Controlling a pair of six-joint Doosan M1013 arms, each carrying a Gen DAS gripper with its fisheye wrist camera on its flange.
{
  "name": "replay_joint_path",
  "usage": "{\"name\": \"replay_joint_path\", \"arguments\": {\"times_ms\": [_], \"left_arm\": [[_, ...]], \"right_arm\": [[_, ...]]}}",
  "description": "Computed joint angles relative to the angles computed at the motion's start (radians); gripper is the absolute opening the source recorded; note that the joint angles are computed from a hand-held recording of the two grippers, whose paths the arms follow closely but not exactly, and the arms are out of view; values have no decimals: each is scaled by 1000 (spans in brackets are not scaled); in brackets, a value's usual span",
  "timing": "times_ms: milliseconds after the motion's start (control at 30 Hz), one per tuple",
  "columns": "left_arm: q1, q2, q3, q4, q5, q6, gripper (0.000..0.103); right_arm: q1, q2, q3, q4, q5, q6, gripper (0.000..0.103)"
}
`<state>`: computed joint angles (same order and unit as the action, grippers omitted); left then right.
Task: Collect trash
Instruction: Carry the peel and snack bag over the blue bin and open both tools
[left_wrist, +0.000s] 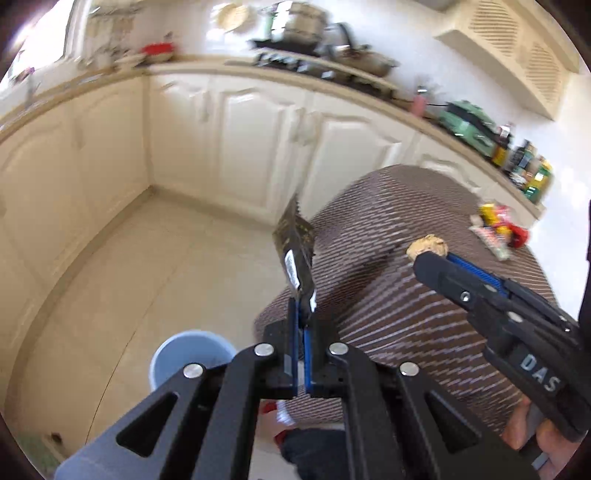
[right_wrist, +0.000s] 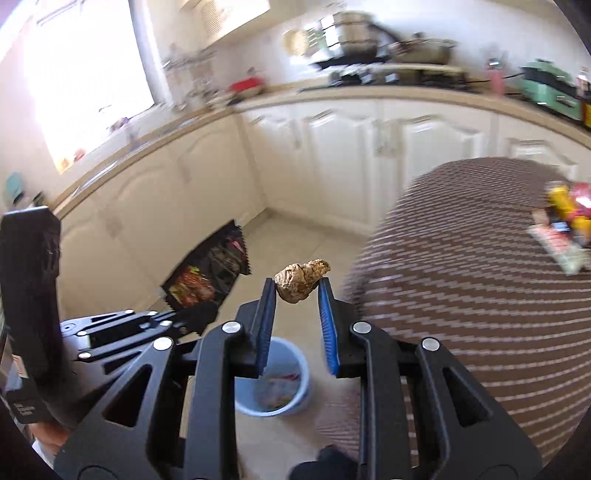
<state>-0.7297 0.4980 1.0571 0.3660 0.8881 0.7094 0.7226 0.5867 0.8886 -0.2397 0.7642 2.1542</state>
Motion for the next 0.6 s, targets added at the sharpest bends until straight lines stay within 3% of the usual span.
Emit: {"name": "replay_joint_path", "arguments": {"times_ms": [233, 600], "left_arm": [[77, -33, 170, -104, 1, -58, 2], [170, 42, 227, -324, -14, 27, 2]], "right_arm": [[30, 193, -225, 150, 171, -133, 24], [21, 448, -552, 237, 458, -131, 24]]}}
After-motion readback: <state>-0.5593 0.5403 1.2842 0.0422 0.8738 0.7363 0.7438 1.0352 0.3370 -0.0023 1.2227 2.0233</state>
